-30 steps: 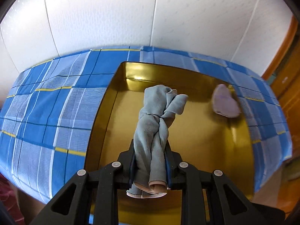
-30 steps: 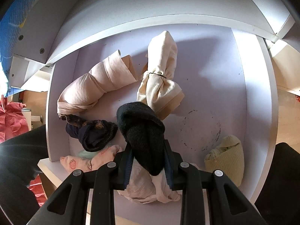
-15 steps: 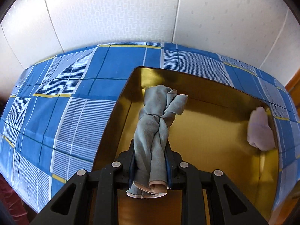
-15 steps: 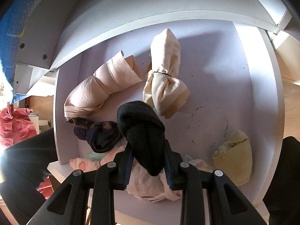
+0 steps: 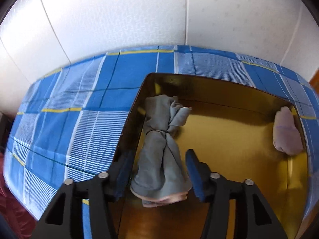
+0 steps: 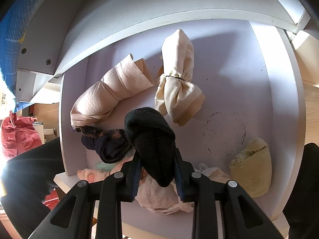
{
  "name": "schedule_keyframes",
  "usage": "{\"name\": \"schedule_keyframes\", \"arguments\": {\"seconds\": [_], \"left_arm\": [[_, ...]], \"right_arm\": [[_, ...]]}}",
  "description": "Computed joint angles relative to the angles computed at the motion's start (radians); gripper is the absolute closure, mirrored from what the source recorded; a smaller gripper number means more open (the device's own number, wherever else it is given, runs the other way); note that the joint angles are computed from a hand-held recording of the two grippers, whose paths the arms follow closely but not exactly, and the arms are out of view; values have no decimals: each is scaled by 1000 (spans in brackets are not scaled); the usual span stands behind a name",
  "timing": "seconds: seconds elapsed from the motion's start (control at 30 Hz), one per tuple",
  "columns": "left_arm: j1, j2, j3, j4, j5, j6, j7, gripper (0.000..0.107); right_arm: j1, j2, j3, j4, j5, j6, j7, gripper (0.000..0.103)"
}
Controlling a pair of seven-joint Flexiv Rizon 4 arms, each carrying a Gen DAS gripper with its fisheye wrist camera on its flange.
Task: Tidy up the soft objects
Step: 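Lower the grey-blue sock bundle into the gold tray and open the left gripper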
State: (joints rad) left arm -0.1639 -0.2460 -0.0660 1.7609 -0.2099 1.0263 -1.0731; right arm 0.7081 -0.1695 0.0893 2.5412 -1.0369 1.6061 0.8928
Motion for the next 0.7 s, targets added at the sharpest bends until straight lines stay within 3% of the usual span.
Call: {"name": "schedule_keyframes", "arguments": {"seconds": [0.33, 0.47, 0.7], "left_arm": [[20, 122, -9, 149, -136, 86, 205, 40], [17, 173, 6, 217, -167, 124, 270, 40], [-18, 299, 41, 378, -317, 187, 451, 40]], "right_arm": [[-9, -2, 27, -5, 36, -18, -30, 74], [-14, -4, 65, -12, 116, -47, -93, 75], [-6, -4, 96, -18, 210, -83, -166, 75]]}}
